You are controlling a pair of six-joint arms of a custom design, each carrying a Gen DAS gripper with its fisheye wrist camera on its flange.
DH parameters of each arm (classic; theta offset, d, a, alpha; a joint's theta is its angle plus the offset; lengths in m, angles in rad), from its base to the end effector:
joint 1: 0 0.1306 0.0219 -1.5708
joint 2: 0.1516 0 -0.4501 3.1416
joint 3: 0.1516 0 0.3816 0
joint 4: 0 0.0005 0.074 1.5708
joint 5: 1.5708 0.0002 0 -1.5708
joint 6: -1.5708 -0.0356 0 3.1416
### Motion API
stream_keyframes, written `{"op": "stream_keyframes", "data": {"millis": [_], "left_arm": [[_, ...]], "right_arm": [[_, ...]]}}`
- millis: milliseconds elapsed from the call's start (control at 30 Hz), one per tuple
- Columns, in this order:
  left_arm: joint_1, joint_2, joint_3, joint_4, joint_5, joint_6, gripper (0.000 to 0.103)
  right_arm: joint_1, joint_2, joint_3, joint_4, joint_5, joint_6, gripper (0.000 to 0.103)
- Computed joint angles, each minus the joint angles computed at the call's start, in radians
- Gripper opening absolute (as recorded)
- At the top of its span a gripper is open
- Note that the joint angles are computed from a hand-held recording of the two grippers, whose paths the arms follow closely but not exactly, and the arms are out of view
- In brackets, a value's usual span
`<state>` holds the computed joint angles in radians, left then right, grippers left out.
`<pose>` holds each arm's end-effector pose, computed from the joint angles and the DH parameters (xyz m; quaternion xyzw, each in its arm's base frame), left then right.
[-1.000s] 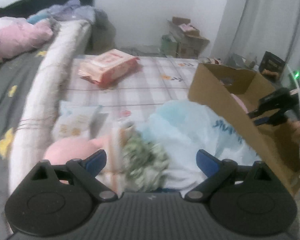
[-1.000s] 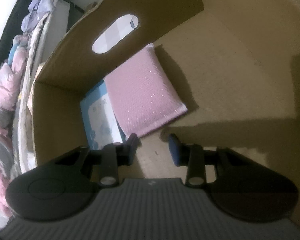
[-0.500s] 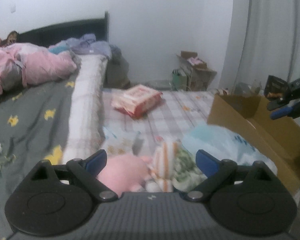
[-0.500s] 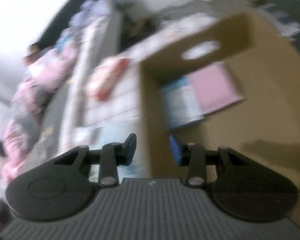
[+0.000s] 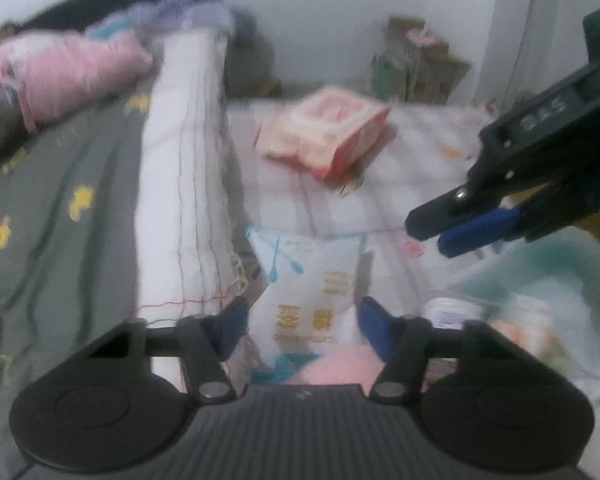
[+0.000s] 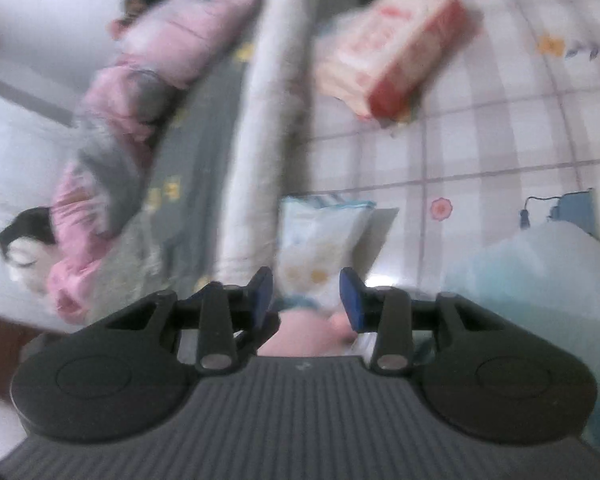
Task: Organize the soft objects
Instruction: 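Return the right tool to the bed and grasp the white snack bag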
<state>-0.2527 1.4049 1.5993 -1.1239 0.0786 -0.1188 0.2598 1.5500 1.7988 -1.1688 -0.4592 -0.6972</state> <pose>0.4399 -0.1170 0.5665 0.1873 0.9297 -0.0583 0.3117 0.4933 0.1469 0.5864 0.1292 0.9165 0.3348 0.1770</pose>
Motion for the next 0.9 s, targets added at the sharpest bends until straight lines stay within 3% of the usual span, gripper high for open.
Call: {"op": "stream_keyframes", "data": {"millis": [67,133,433,700,833,900], "left_arm": [[0.012,0.046,0.028,-0.032,0.01,0.013,0.043],[0.022,0.079,0.048,-0.049,0.02,0.013,0.039],[0.035,0.131,0.086,-0.072,0.075,-0.03,0.048],[0.054,0.21,0.165,-0.153,0.173,0.041,0.055],[0.042,0.2,0.161,-0.139,0.156,0.051,0.039],[0.032,0.189,0.157,-0.124,0.129,0.045,0.032]], "right_arm": [[-0.008,0.06,0.021,-0.016,-0.011,-0.025,0.037],[-0.008,0.097,0.022,-0.015,-0.019,-0.052,0.037],[-0.017,0.189,0.019,0.038,-0.128,-0.107,0.036],[-0.032,0.21,0.001,0.105,-0.185,-0.11,0.034],[-0.028,0.212,-0.002,0.119,-0.183,-0.102,0.032],[-0.028,0.211,-0.01,0.143,-0.186,-0.115,0.025]]}}
